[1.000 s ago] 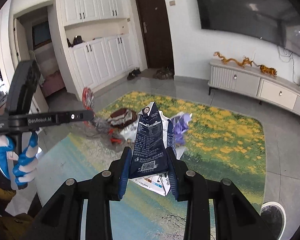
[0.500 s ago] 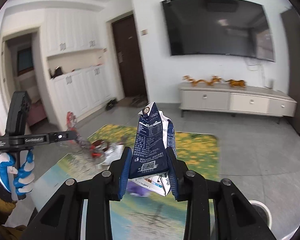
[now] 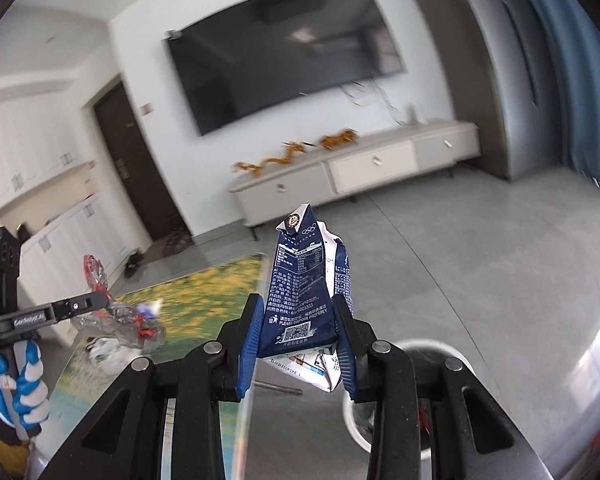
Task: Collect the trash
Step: 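Carry both items over the white bin and open both tools to drop them, then move both open tools back to the remaining trash on the table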
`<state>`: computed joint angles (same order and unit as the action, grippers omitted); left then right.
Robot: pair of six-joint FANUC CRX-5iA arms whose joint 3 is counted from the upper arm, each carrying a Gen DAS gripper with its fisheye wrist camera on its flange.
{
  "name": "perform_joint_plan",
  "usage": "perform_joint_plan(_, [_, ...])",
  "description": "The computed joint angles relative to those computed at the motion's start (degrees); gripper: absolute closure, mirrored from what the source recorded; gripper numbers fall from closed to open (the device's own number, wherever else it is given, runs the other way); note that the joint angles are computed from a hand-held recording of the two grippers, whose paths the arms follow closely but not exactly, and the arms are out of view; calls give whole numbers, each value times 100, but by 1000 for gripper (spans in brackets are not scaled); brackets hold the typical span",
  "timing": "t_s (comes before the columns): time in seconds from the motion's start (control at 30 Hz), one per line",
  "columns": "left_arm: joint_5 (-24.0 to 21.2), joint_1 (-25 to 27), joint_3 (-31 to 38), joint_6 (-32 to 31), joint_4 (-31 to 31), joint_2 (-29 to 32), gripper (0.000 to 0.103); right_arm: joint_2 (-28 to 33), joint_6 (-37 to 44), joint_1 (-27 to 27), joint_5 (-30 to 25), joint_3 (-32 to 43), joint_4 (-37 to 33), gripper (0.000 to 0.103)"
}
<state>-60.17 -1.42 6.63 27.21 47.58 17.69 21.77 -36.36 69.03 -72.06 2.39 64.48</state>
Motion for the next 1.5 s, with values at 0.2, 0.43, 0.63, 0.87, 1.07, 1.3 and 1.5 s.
perform_joint_plan(0.2, [344,-794,169,451,-719,256,87,-518,-1191,-128,467,-1091,-93,71])
perform_joint_plan(0.43, [545,-1414,540,1190,-1456,796,86,-801,-2220,-349,991,-1921,-56,71])
perform_joint_plan(0.63, [172,-1647,1136,1879,-1677,1458,61,-887,-3069,-564,1410,-2417,-70,66])
perform_joint_plan(0.87, [-77,-1586,1136,1840,-1423,1569,58,-880,-3386,-441,1278,-2498,-439,50])
perform_joint_plan(1.07, [110,-1427,675,1453,-1148,1124,58,-734,-3130,-247,783,-2077,-616,50])
perform_joint_plan(1.3, [385,-1029,-44,830,-696,401,58,-354,-2224,-61,-21,-1073,-607,50])
perform_joint_plan(1.5, [289,-417,-538,131,-180,-83,58,101,-1327,50,-423,-70,-286,50])
